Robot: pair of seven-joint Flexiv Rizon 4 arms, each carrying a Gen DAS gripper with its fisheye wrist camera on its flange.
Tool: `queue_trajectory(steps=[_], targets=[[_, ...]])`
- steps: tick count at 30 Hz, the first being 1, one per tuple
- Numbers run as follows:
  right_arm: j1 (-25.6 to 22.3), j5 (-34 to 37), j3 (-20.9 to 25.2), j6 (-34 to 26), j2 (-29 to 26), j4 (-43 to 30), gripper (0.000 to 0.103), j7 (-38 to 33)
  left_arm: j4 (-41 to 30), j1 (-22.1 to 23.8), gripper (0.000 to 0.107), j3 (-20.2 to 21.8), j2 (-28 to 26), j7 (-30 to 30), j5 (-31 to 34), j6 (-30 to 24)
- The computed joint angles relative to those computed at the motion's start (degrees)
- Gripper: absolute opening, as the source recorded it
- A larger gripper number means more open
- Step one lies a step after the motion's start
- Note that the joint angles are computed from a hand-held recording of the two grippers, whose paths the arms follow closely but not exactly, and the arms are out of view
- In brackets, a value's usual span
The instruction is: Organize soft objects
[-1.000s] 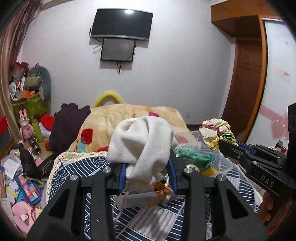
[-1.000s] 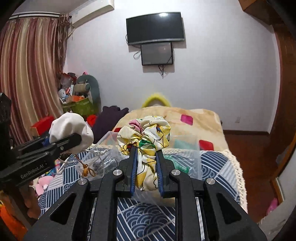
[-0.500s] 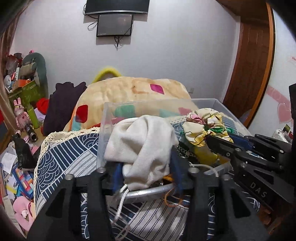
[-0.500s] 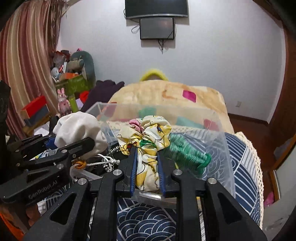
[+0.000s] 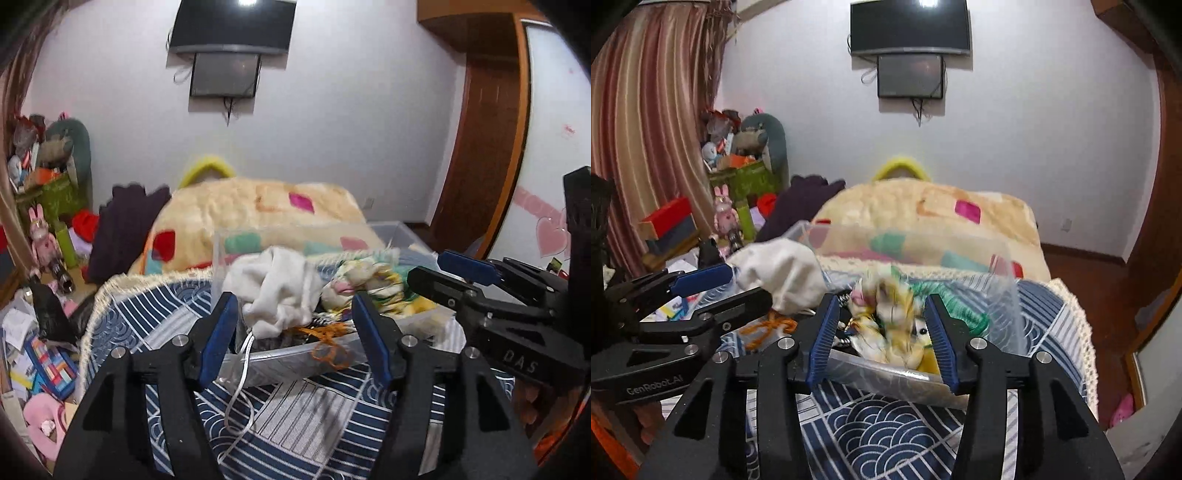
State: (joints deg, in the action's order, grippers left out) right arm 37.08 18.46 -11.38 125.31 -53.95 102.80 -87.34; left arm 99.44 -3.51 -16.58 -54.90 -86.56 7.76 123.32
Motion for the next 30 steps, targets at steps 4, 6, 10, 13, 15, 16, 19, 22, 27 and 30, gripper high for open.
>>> queue_trajectory(steps=[4, 6, 10, 13, 15, 16, 19, 22, 27, 30], targets=[[-0.1, 0.6, 1.4, 5.2, 1.7, 3.1, 0.045, -1.4, 4.6, -1.0, 0.064, 1.7, 2.7, -0.7, 0.9, 7.1], [-1.1, 0.4, 3.4, 9.0, 3.0, 5.4, 0.045, -2.1, 6.7, -1.3, 0.064, 2.2, 3.9, -1.5, 1.4, 10.1], [-2.0, 1.2, 6.3, 14.9, 4.4, 8.3, 0.048, -4.0, 10.4, -2.1, 0.064, 3.4, 5.8, -3.1, 1.9, 15.1], [-2.9, 1.5, 8.6, 19.6, 4.9, 10.3, 0.062, -4.6, 12.3, -2.4, 0.07, 3.9, 6.6, -3.9, 2.8, 17.6], [-3.8, 1.5, 10.1, 22.5, 5.0, 11.4, 0.068, -4.5, 13.4, -3.3, 0.075, 4.7, 6.8, -3.9, 2.5, 19.5], [-4.2, 1.3, 10.6, 23.4, 5.0, 11.8, 0.071, -4.5, 14.2, -4.0, 0.078, 5.2, 6.8, -3.8, 1.8, 21.1], [-4.4, 2.4, 11.5, 26.2, 4.4, 12.6, 0.084, -4.8, 15.6, -5.1, 0.091, 6.0, 6.6, -3.5, 1.0, 23.8], [-4.4, 3.5, 12.1, 28.2, 3.5, 12.7, 0.086, -5.0, 16.3, -6.1, 0.096, 6.4, 6.0, -3.0, 0.1, 25.9], [-4.1, 5.0, 12.2, 30.0, 1.4, 11.5, 0.09, -5.3, 16.5, -6.4, 0.098, 6.2, 5.1, -3.1, -0.2, 26.0], [-3.8, 5.4, 12.3, 31.6, 0.5, 11.6, 0.091, -6.0, 16.5, -5.8, 0.098, 5.9, 4.6, -3.8, 0.4, 26.1]])
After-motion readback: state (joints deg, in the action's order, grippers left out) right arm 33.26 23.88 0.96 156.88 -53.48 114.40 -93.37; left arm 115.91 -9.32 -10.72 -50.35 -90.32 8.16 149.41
